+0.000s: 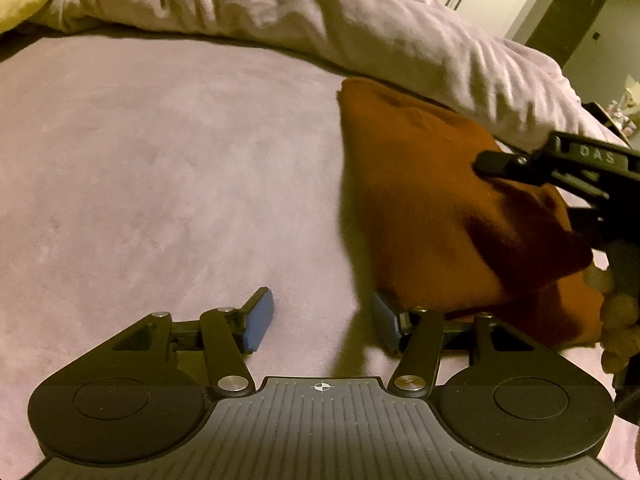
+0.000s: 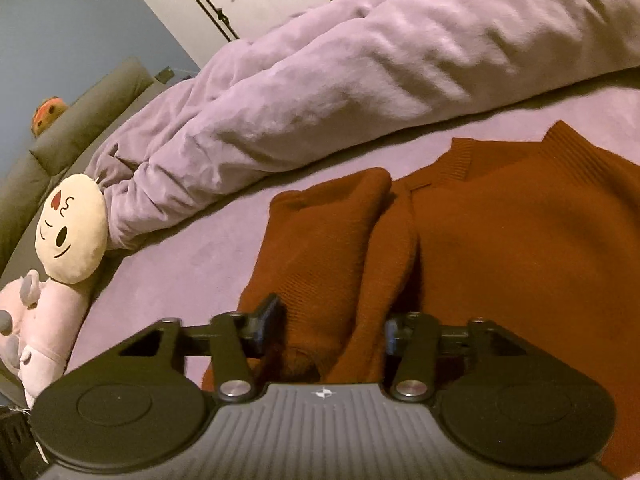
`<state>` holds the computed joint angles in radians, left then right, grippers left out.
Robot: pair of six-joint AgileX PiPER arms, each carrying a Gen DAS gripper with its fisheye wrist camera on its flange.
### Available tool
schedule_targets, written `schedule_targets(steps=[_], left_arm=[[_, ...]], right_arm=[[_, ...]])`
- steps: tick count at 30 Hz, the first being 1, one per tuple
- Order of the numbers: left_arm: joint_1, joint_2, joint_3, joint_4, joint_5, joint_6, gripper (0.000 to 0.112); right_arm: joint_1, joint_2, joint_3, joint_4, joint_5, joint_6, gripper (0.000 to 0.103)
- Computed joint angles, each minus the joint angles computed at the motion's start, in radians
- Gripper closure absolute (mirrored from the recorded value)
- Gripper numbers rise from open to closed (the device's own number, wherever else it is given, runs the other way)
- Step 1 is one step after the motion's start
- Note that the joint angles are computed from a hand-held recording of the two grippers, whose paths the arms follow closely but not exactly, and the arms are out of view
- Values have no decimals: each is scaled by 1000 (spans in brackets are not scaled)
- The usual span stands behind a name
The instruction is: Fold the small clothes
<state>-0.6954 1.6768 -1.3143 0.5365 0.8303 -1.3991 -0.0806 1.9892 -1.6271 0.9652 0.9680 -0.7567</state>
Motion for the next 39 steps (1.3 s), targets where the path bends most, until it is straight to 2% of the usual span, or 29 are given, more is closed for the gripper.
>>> schedule_targets(steps=[2,4,6,8,11,15,20,24,25,27,29,30,31,32,33,34,35,37,38,39], left_arm=[[-5,6,-13,1,17,0,50],[-11,9,-26,-2,34,0,48],[-16,5,-34,-7,48,0,45],[-25,-2,-41,-1,60,-5,40],[-45,-2,-62,21,73,-13,39],[-77,42,-138,40,94,24,36],[-98,127,-246,0,116,92,36],[-108,209,-351,-39,155,169,36],[-112,227,-374,-41,171,187,36],[-134,269,-436,-20,237,210,36],[-148,279,-454,-10,259,220,36],[-153,277,-454,-8,264,215,36],[-158,272,-449,-6,260,205,36],[-164,269,-447,-2,258,192,36],[-166,267,-447,-3,258,189,36],[-169,271,-453,-7,255,190,36],[-170,275,-461,-14,251,195,34],[-177,305,-507,-23,267,212,32],[-179,323,-535,-26,278,225,32],[-182,342,-566,-27,289,236,32]], right_arm=[[13,3,-7,-9,-10,-9,50],[37,-13,17,-13,-60,-63,81],[51,-35,38,-31,-104,-100,88],[47,-76,79,-7,-148,-193,90],[-4,-145,144,99,-185,-356,91],[-79,-224,243,213,-274,-571,91],[-166,-189,255,186,-343,-625,92],[-210,-114,226,92,-360,-540,92],[-221,-94,212,70,-343,-511,91],[-266,-44,152,50,-234,-406,86],[-330,-2,92,93,-96,-320,76],[-360,26,58,112,-16,-277,63],[-392,61,18,138,73,-240,60],[-409,76,4,157,122,-228,58],[-417,84,-4,164,144,-218,53],[-422,91,-11,167,166,-207,43],[-420,100,-16,164,187,-189,40],[-409,118,-38,155,209,-168,40],[-392,98,-9,151,184,-185,40],[-375,78,17,142,150,-210,52]])
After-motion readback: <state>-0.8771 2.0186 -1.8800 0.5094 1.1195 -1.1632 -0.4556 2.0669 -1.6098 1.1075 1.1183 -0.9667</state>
